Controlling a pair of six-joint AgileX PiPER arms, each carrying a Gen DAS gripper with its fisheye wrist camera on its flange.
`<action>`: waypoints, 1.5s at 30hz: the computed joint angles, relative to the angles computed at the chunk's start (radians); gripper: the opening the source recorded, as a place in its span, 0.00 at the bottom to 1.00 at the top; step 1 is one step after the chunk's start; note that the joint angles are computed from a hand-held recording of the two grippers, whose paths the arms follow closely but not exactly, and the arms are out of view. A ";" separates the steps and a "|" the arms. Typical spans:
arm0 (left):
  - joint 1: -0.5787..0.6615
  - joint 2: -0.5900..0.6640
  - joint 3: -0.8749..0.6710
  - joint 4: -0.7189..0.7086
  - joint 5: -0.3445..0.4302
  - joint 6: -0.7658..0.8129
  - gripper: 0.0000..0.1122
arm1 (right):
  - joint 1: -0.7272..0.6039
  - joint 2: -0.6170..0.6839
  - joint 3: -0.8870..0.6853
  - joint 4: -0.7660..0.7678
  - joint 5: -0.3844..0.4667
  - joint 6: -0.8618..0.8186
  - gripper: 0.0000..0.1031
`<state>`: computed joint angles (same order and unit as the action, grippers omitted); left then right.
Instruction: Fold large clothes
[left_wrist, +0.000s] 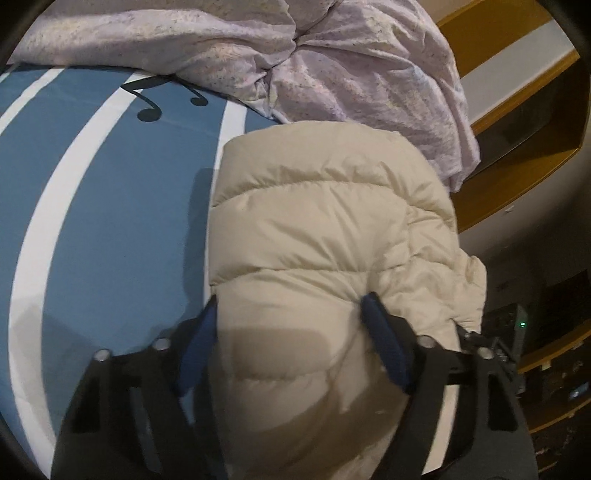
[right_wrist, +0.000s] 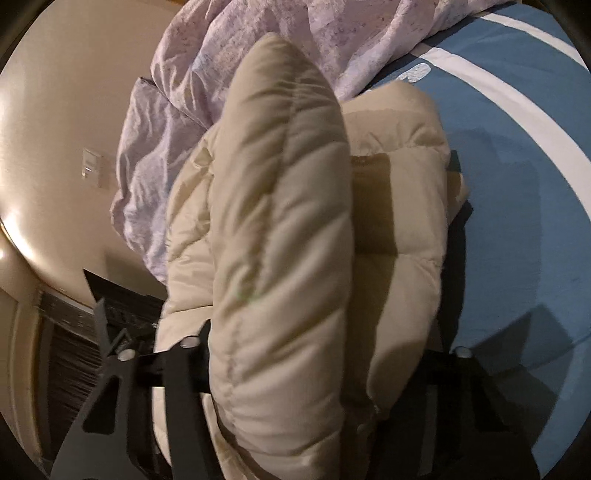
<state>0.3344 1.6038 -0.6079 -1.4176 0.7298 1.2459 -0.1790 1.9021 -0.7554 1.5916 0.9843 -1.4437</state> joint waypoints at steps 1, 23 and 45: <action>-0.001 -0.007 0.004 -0.004 -0.001 0.005 0.57 | 0.003 -0.003 -0.003 0.001 0.000 0.002 0.46; 0.390 -0.080 -0.087 0.091 0.050 0.061 0.25 | 0.422 0.097 -0.421 0.022 -0.199 0.229 0.27; 0.183 -0.255 -0.039 0.305 -0.394 -0.153 0.59 | 0.540 -0.241 -0.184 0.022 -0.702 0.125 0.62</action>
